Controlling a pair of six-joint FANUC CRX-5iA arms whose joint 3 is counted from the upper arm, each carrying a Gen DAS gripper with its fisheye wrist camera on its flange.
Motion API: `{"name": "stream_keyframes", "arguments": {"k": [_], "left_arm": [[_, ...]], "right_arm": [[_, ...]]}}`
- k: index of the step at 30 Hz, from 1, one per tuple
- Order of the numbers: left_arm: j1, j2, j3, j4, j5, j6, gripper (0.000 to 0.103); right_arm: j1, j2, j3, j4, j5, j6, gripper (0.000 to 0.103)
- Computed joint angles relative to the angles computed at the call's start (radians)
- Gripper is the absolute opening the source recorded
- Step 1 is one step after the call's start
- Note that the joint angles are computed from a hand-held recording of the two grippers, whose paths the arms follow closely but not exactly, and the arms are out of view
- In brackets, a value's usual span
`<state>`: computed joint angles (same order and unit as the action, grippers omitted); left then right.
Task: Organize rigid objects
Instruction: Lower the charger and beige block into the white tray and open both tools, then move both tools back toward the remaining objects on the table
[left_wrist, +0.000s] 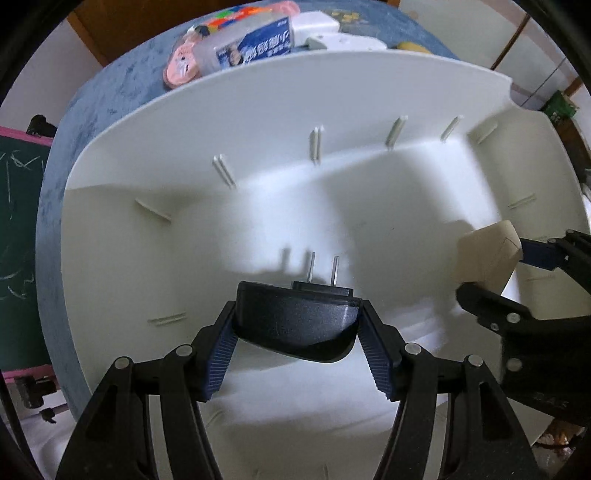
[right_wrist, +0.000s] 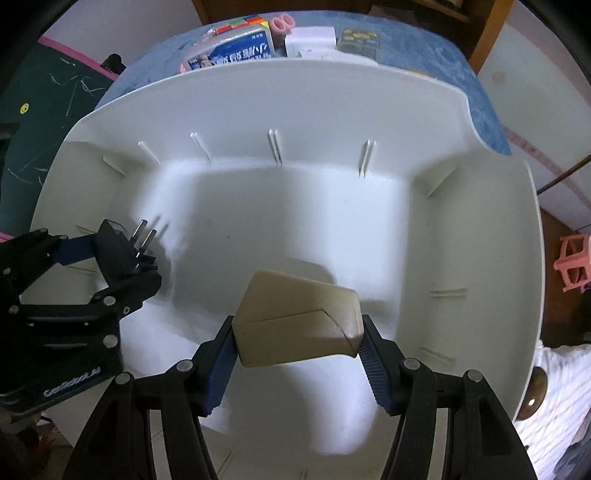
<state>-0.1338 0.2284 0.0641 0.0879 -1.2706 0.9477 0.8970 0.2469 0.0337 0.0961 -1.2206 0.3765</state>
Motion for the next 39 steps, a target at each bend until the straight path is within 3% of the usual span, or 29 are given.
{"name": "stream_keyframes", "arguments": {"k": [3,4,7,13,19,24,30,39], "left_arm": [[-0.003,0.017,0.020,-0.016,-0.030,0.028,0.068],[-0.005,0.028,0.033,-0.019,-0.049,0.033,0.076],[-0.008,0.032,0.041,-0.013,-0.080,0.022,0.084],[0.008,0.038,0.065,0.016,-0.156,0.009,0.085],[0.025,-0.001,0.066,0.054,-0.165,-0.012,0.085],[0.036,-0.020,0.087,0.100,-0.169,-0.002,0.085],[0.064,-0.069,0.077,0.190,-0.121,-0.051,0.085],[0.063,-0.036,0.184,0.303,-0.084,-0.038,0.085]], "right_arm": [[0.003,-0.007,-0.009,0.006,0.011,-0.014,0.073],[0.007,-0.012,-0.016,0.013,0.017,-0.022,0.076],[0.014,-0.027,-0.026,0.016,0.034,-0.030,0.076],[0.035,-0.077,-0.064,0.055,0.064,-0.068,0.076],[0.048,-0.107,-0.078,0.124,0.026,-0.123,0.076],[0.042,-0.161,-0.098,0.113,0.027,-0.163,0.076],[0.037,-0.209,-0.106,0.144,0.029,-0.228,0.076],[0.060,-0.242,-0.103,0.271,0.004,-0.294,0.076]]}}
